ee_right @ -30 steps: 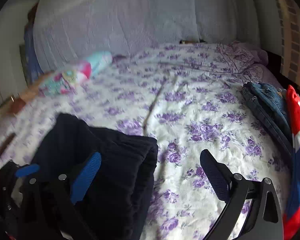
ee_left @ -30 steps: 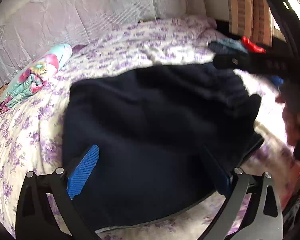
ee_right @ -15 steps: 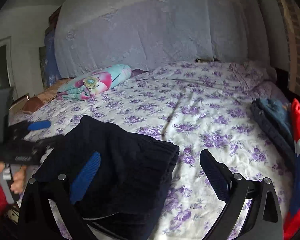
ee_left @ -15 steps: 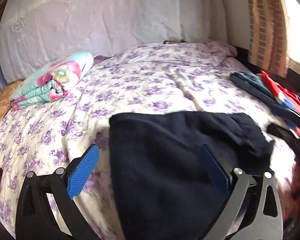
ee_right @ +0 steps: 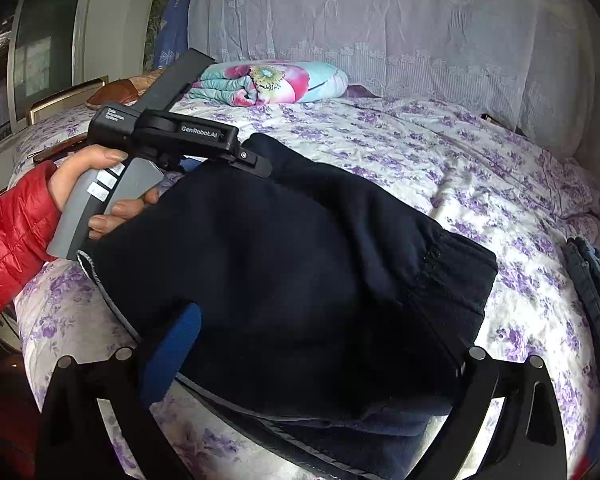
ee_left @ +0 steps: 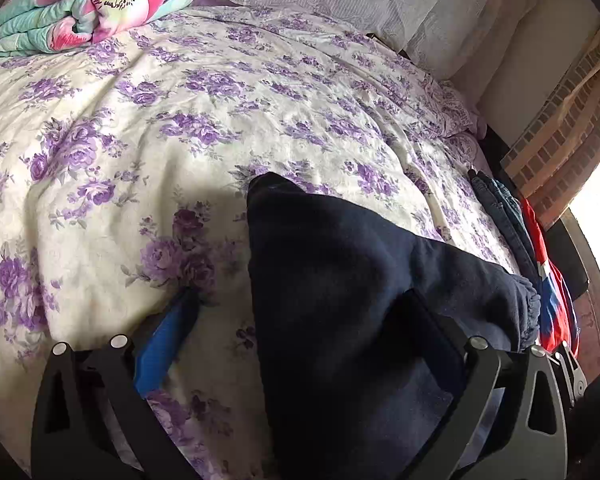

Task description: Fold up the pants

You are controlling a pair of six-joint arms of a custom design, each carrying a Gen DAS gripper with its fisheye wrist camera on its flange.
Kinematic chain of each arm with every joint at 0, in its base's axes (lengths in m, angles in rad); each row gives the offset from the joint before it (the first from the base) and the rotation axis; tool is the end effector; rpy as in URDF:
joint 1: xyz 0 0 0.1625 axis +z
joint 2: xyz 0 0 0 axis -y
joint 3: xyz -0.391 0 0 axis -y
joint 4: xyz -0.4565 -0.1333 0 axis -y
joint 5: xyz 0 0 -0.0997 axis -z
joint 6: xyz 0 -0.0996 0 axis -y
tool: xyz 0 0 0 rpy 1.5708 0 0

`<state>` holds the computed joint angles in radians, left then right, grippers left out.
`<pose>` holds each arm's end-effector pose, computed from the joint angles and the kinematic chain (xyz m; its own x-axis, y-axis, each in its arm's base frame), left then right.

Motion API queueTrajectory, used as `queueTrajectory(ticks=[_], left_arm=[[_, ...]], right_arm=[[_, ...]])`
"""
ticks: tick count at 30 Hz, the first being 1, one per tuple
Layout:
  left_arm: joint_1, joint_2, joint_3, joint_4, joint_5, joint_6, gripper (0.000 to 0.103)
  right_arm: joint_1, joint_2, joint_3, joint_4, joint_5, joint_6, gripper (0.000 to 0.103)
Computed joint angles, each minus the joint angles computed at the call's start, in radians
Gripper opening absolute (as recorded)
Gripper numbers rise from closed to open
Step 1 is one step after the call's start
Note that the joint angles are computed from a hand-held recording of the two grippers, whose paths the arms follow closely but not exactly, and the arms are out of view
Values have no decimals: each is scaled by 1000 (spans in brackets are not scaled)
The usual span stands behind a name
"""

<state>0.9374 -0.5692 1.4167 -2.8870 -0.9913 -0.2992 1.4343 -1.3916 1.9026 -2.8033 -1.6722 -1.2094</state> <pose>-0.2973 -0.7222 0.0017 -0.9400 0.0708 -0.3337 0.2626 0.7744 -0.5757 0.0393 -0.6193 0.3154 -0.4408 -0.6245 0.6447 -0.8773 0.4516 -0.1625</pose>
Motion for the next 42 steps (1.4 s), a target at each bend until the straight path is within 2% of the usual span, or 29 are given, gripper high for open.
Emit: queueTrajectory(ticks=[4,7,10,11,13,14,17,20,21,23,24,28,31,34,35,36,37,38,40,42], left_arm=[[9,-16,29,-70,-34,-1,99],[21,-52,99,-221,-45,-48,99],[29,-81,150,-319,-55,-81,98],[31,-86,158,-327,-65,-84,98],[24,-87,161,-321,-53,-75,98],[18,-83,158,-313,-39,-66,98],[1,-70,144,-271,-17,-26,98],[-1,-56,109,-151,-8,-28,98],[2,-53,98,-119,-3,-34,98],[3,-50,89,-102,3,-24,98],[4,-50,88,-100,3,-23,98],[8,-51,93,-122,-14,-25,98],[12,-58,104,-152,-33,-32,98],[14,-60,108,-159,-36,-31,98],[14,-61,108,-158,-35,-30,98],[15,-62,109,-160,-39,-31,98],[15,-61,109,-161,-40,-32,98],[17,-63,111,-166,-45,-32,98],[20,-66,117,-176,-56,-32,98],[25,-69,122,-192,-72,-33,98]], right_arm=[[2,-2,12,-20,-6,-9,100],[-1,-1,4,-10,1,-4,100],[9,-14,36,-86,1,6,100],[13,-35,49,-56,35,20,100],[21,-83,69,88,140,21,100],[35,-89,77,118,156,5,100],[108,-39,102,38,68,-51,100],[142,42,61,128,-44,-27,100],[146,69,57,123,-90,-11,100],[143,51,114,36,-97,-71,100],[141,42,121,38,-95,-73,100],[116,13,58,188,-23,10,100],[119,20,6,76,21,89,100],[134,105,-118,30,-71,226,100],[136,144,-168,43,-122,272,100],[141,191,-217,65,-205,306,100],[133,233,-259,102,-249,321,100],[120,252,-272,124,-250,321,100],[95,233,-238,74,-171,288,100],[90,198,-208,66,-135,305,100]])
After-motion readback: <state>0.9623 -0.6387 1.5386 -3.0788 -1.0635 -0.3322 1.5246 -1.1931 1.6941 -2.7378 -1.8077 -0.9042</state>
